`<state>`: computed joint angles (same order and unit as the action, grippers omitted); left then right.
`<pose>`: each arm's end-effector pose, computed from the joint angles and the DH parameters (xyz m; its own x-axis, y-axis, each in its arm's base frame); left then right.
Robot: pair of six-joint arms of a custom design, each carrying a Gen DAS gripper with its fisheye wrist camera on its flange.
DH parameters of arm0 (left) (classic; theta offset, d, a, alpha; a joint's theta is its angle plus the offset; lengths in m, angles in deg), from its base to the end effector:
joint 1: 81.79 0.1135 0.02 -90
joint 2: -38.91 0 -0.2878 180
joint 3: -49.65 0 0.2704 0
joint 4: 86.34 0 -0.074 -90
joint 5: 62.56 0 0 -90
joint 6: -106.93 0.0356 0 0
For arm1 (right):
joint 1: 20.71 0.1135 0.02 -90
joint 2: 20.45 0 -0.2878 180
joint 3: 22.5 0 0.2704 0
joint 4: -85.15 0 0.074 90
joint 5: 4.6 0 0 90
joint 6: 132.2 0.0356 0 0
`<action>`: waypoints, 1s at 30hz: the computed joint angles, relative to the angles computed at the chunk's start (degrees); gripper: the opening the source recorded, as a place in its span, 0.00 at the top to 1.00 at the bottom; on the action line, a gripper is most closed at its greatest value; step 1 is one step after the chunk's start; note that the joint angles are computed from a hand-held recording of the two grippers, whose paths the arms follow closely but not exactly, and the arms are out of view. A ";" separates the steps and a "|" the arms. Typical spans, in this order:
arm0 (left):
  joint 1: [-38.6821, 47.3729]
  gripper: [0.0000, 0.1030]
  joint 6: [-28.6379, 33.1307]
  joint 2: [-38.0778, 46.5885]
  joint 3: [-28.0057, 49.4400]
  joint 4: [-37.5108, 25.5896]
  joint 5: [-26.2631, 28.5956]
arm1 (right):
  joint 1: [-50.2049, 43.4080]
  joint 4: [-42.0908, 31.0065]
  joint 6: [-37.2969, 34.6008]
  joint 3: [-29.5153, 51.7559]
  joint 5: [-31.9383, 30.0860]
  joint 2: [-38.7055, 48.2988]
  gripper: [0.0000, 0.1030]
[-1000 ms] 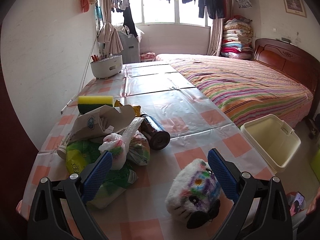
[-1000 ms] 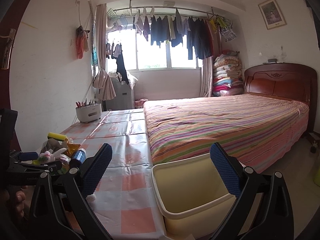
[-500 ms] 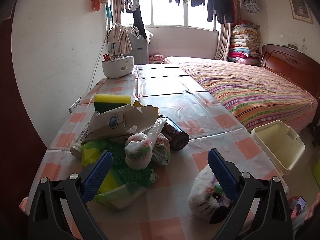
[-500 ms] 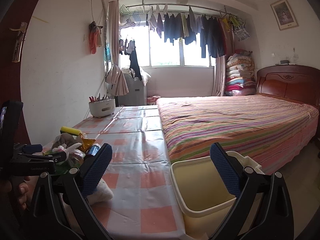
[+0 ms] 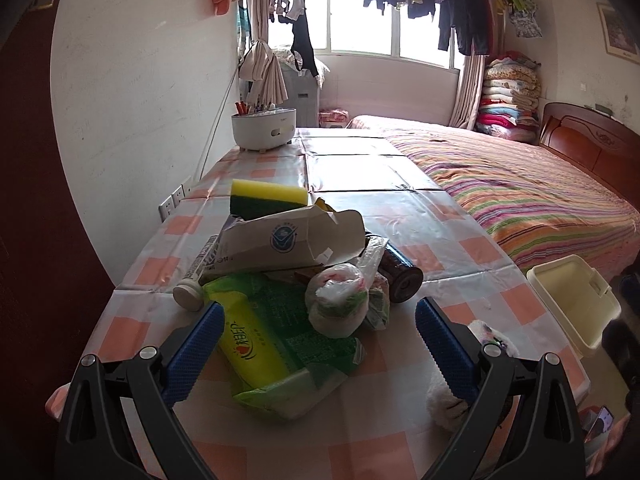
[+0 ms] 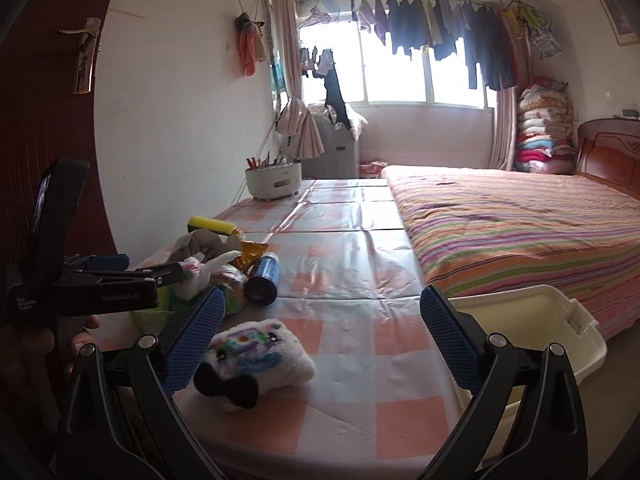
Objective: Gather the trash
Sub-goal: 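Move the right tool to the white fluffy plush toy and close on it, then lift the plush toy with the right tool while the left tool grasps the plastic bag bundle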
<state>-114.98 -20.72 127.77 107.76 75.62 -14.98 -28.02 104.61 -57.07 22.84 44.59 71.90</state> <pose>0.2749 -0.1511 0.1875 -0.5181 -0.1999 -0.8316 -0.3591 0.9333 -0.0006 0.3062 -0.0158 0.1566 -0.3206 -0.1547 -0.9345 -0.5801 0.8119 0.0646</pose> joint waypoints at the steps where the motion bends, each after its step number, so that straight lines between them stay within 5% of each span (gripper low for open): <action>1: 0.39 0.09 0.00 -0.36 -0.41 0.13 0.15 | 0.85 -1.38 -0.79 0.43 -0.30 0.32 0.06; 11: 2.85 0.09 -0.35 -2.88 -3.23 0.62 0.67 | 7.62 -15.45 -7.13 5.04 1.02 2.95 0.06; 30: 5.26 0.09 -0.64 -5.00 -5.76 0.90 1.38 | 18.22 -28.05 -18.84 17.65 19.61 14.75 0.06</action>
